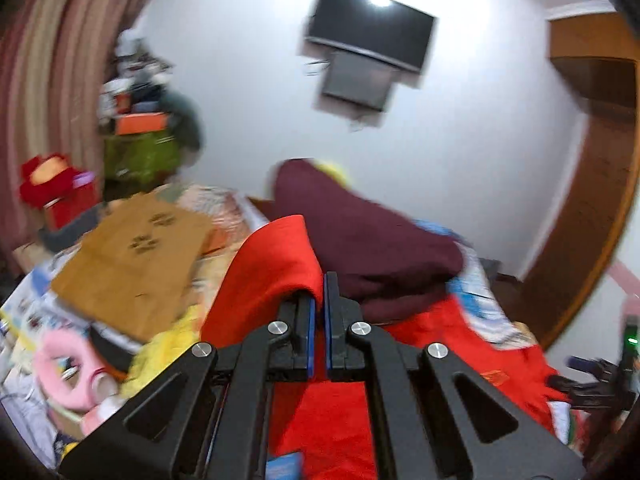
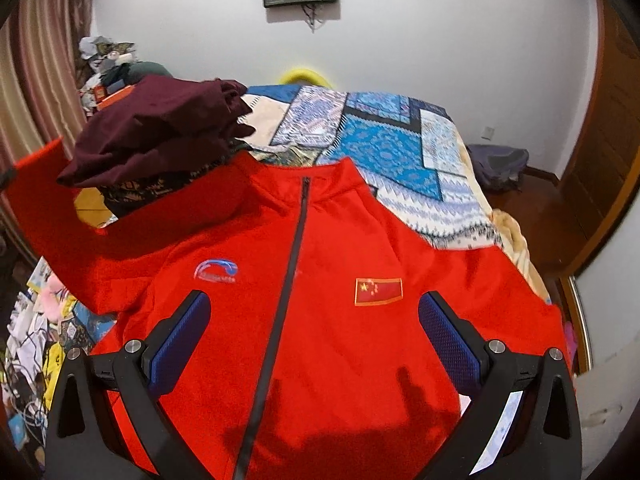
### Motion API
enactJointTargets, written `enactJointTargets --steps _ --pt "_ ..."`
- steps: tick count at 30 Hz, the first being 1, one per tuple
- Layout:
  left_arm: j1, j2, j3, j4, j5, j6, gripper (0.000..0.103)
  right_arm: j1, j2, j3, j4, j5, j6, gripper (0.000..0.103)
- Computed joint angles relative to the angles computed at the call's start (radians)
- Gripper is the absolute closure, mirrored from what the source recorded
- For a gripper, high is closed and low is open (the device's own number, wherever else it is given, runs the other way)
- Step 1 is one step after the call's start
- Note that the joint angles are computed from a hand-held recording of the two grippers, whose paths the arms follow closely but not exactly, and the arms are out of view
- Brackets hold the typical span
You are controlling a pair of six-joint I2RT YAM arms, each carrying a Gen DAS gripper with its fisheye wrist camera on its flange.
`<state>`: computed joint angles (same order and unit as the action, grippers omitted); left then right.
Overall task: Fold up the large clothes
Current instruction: 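Lift the sleeve with the left gripper and fold it across the jacket body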
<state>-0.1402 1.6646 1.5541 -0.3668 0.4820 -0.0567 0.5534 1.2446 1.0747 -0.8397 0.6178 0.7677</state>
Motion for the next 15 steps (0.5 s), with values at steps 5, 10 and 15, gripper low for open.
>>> enactJointTargets --steps 5,10,15 --pt "-0.148 0.018 0.049 -0.031 -0.001 0.030 0.101 -0.039 -0.011 -0.021 0.062 -0.051 -0.081 0.000" --pt "-0.292 0.142 0.153 -0.134 -0.013 0.066 0.101 -0.075 -0.040 -0.072 0.103 -0.124 -0.117 0.000" --pt "-0.402 0.337 0.302 -0.281 -0.024 0.102 0.101 -0.107 -0.078 -0.127 0.106 -0.172 -0.127 0.000"
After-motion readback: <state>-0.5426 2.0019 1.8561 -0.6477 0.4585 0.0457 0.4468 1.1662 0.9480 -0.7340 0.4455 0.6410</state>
